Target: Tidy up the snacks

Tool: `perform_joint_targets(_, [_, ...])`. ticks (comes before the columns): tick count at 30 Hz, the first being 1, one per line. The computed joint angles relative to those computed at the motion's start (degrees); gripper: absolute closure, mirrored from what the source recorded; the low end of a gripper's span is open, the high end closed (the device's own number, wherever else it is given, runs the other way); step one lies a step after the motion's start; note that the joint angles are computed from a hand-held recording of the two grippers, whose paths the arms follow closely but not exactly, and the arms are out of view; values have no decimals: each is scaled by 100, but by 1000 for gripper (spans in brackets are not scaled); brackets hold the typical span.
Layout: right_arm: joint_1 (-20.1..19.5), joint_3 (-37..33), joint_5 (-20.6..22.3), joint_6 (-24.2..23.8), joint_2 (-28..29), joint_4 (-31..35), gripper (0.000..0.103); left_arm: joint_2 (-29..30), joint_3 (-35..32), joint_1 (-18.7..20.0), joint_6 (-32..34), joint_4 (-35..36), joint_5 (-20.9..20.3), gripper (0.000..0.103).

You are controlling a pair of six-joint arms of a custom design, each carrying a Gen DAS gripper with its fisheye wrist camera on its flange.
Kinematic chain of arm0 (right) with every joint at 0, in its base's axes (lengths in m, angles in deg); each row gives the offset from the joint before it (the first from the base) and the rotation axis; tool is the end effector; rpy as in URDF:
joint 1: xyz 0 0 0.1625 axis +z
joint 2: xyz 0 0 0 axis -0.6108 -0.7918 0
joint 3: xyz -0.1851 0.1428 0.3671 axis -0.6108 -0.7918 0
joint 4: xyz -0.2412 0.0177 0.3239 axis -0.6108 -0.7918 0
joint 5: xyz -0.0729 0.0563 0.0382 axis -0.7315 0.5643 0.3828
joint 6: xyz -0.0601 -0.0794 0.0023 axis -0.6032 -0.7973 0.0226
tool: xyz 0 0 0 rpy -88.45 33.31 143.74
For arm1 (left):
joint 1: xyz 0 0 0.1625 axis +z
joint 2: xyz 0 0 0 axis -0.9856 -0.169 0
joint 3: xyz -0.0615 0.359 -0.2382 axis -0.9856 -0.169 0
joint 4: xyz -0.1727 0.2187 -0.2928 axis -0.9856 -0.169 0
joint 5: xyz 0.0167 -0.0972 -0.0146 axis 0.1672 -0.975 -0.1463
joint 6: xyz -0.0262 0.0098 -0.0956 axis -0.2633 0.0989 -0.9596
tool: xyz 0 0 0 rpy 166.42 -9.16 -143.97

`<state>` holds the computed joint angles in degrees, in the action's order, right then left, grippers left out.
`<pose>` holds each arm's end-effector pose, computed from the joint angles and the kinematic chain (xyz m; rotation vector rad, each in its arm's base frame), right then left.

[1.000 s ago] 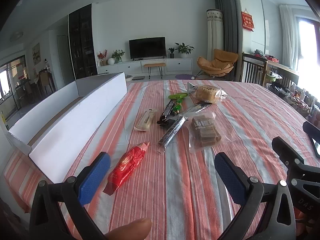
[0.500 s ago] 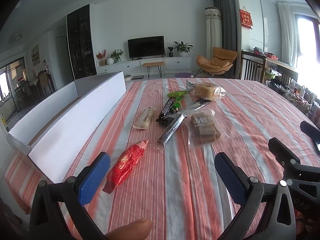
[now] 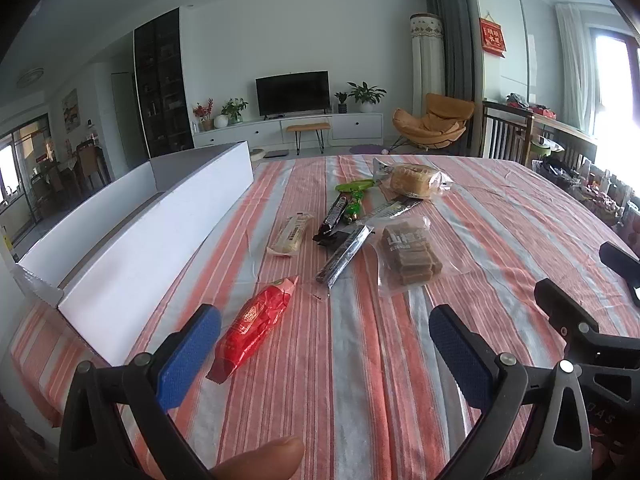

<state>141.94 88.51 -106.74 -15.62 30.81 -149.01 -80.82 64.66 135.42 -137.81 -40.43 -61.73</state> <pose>0.2788 -0.6611 0.0435 1.1518 -2.1422 1.0327 -0.1486 -0.6153 0.1702 0.0021 1.8365 -1.2245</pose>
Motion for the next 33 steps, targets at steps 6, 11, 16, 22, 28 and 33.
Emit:
perform_joint_targets(6, [-1,26,24,48,-24,24,9,1,11,4,-29,21,-67,0])
perform_joint_targets(11, [-7,27,21,70,-32,64,9,17,-19,7,-82,94,-64,0])
perform_joint_targets(16, [-17,-21,-22,108,-22,128,9,85,-100,18,-126,229,-14,0])
perform_joint_targets(22, [-38,-46,-66,110,-15,224,9,145,-187,36,-326,441,1,0])
perform_joint_targets(28, [-48,-76,-104,86,14,332,9,278,-396,92,-852,1031,31,0])
perform_joint_targets(33, [-65,-190,-249,213,37,706,9,870,-1177,217,-2411,3008,40,0])
